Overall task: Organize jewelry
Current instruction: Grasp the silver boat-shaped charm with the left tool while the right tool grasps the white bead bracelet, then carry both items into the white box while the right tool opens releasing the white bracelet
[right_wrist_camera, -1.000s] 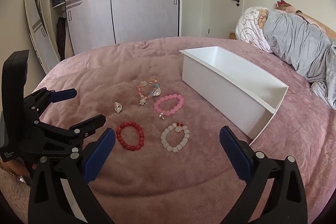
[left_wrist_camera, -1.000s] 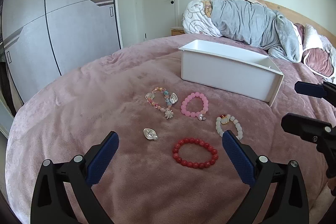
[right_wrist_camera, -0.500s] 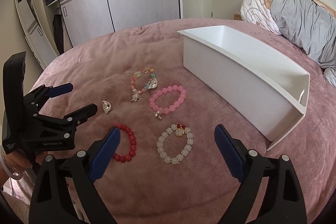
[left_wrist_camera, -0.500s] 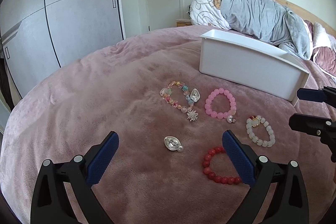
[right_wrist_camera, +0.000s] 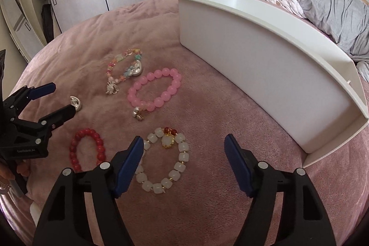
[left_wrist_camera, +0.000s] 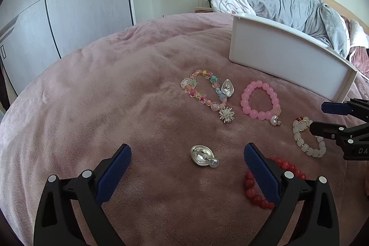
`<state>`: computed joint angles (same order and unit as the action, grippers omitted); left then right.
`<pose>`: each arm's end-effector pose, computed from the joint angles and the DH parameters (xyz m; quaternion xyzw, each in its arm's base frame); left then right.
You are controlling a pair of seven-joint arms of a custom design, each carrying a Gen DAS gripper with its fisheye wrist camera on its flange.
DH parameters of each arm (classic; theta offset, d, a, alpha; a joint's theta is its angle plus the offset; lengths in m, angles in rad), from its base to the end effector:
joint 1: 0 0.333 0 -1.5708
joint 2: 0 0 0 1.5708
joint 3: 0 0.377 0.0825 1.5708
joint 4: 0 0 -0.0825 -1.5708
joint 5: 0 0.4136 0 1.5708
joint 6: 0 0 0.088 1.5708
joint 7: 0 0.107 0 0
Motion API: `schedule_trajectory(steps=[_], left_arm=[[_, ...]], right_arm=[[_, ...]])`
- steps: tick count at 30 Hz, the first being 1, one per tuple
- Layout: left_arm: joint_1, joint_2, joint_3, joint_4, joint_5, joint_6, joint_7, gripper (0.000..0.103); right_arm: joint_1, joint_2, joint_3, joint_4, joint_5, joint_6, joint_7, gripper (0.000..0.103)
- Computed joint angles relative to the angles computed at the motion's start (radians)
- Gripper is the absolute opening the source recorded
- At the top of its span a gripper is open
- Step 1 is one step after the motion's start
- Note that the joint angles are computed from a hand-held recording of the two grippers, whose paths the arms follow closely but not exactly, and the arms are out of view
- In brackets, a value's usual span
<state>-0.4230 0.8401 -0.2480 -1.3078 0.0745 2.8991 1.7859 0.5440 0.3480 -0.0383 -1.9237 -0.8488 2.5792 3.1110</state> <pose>0.7185 -0.4805 0.3621 -0.3493 0.8564 -0.3456 0.1587 0.5944 0.3465 0.3757 -0.5394 0.7835 -0.2359 0.1990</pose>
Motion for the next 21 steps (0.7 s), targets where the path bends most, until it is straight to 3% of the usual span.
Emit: schedule_trajectory(steps=[3,7,9,13,17,21], left_arm=[[-0.008,0.012,0.006,0.013,0.010,-0.014,0.007,0.085],[-0.047,0.021,0.054,0.023,0.043,-0.012,-0.021,0.078],[-0.049,0.024,0.055,0.021,0.055,-0.007,-0.020,0.067],[-0.057,0.025,0.060,0.018,0.075,-0.011,-0.017,0.056],[-0.042,0.033,0.036,0.027,0.067,-0.030,-0.002,0.038],[-0.021,0.043,0.008,0.042,0.036,-0.048,-0.004,0.031]], right_arm=[[-0.010,0.005,0.005,-0.008,0.031,0.012,-0.010,0.059],[-0.009,0.023,0.014,0.009,0.074,0.000,-0.065,0.051],[-0.003,0.026,0.012,0.010,0.084,0.001,-0.078,0.045],[0.000,0.020,0.003,-0.012,0.096,0.046,-0.074,0.034],[0.003,0.004,-0.012,-0.053,0.094,0.138,-0.034,0.014],[0.019,-0.020,-0.038,-0.095,0.064,0.208,0.037,0.011]])
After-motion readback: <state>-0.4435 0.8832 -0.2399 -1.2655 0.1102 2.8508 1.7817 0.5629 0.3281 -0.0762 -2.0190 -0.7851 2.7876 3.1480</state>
